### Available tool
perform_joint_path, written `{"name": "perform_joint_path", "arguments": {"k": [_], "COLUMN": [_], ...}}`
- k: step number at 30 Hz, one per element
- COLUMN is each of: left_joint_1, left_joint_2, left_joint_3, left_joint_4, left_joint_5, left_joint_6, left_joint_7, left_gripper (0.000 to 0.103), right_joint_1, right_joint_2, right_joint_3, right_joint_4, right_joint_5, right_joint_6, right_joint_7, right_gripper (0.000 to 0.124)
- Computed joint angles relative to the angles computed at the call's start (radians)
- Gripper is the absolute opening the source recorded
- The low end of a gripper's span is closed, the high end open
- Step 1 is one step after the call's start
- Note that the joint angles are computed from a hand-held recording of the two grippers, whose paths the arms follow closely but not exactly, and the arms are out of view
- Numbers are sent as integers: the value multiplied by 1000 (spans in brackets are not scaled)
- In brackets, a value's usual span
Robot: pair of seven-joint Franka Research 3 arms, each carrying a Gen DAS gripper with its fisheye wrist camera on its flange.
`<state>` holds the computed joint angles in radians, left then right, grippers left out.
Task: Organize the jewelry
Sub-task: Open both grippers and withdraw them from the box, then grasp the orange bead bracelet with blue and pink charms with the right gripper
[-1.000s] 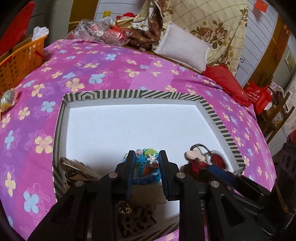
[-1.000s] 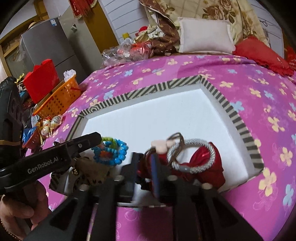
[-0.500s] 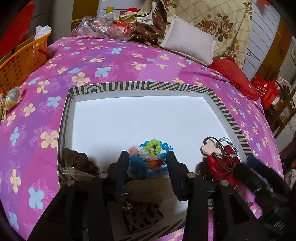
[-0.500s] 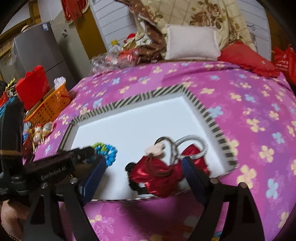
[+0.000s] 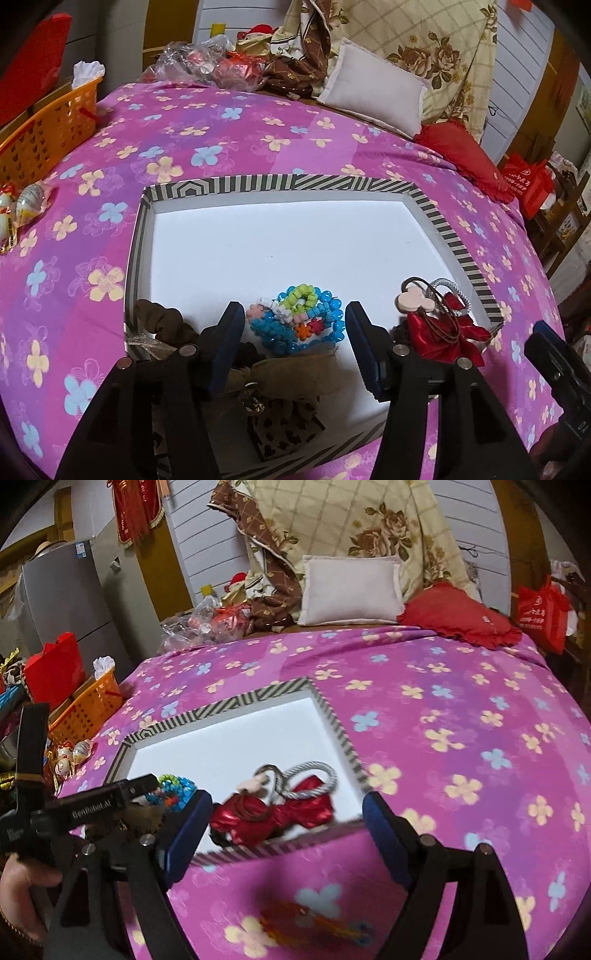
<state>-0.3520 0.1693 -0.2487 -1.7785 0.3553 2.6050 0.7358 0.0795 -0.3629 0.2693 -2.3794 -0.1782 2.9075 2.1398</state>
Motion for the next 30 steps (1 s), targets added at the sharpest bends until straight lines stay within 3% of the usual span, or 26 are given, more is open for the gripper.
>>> {"name": "perform_joint_path", "arguments": {"k": [4, 8, 11, 14, 16, 20, 25, 30], "left_joint_1": [-2, -1, 4, 4, -9, -45, -71, -69], "left_joint_2": [-34, -75, -104, -120, -128, -111, -80, -67], "left_joint_3": [0, -16, -49, -98, -116, -111, -97, -93], "left_joint_4": [-38, -93, -140, -170, -179, -156, -120, -108], "left_joint_5": [29, 34, -71, -322, -473, -494, -407, -397], "left_joint_6": [57, 165, 239, 266, 252, 174, 68, 33], "left_joint_7": [0, 57, 216, 508, 683, 790, 745, 710], "left_gripper": [62, 62, 62, 62, 62, 62, 62, 62], "right_joint_1": [-5, -75, -59, -28, -7, 4, 30, 32], "right_joint_2": [-86, -192, -204, -212, -215, -219, -213, -235], "right_joint_3": [-2, 58, 41, 5, -22, -42, -76, -95], "right_joint_4": [-64, -144, -148, -164, -173, -170, -171, -200], "right_joint_5": [0, -42, -31, -14, 11, 23, 52, 71], "right_joint_6": [-31, -36, -129, -164, -176, -250, -358, -357], "right_joint_7": [3, 51, 5, -38, -68, -124, -204, -236], "right_gripper": [87, 87, 87, 87, 86, 72, 62, 61]}}
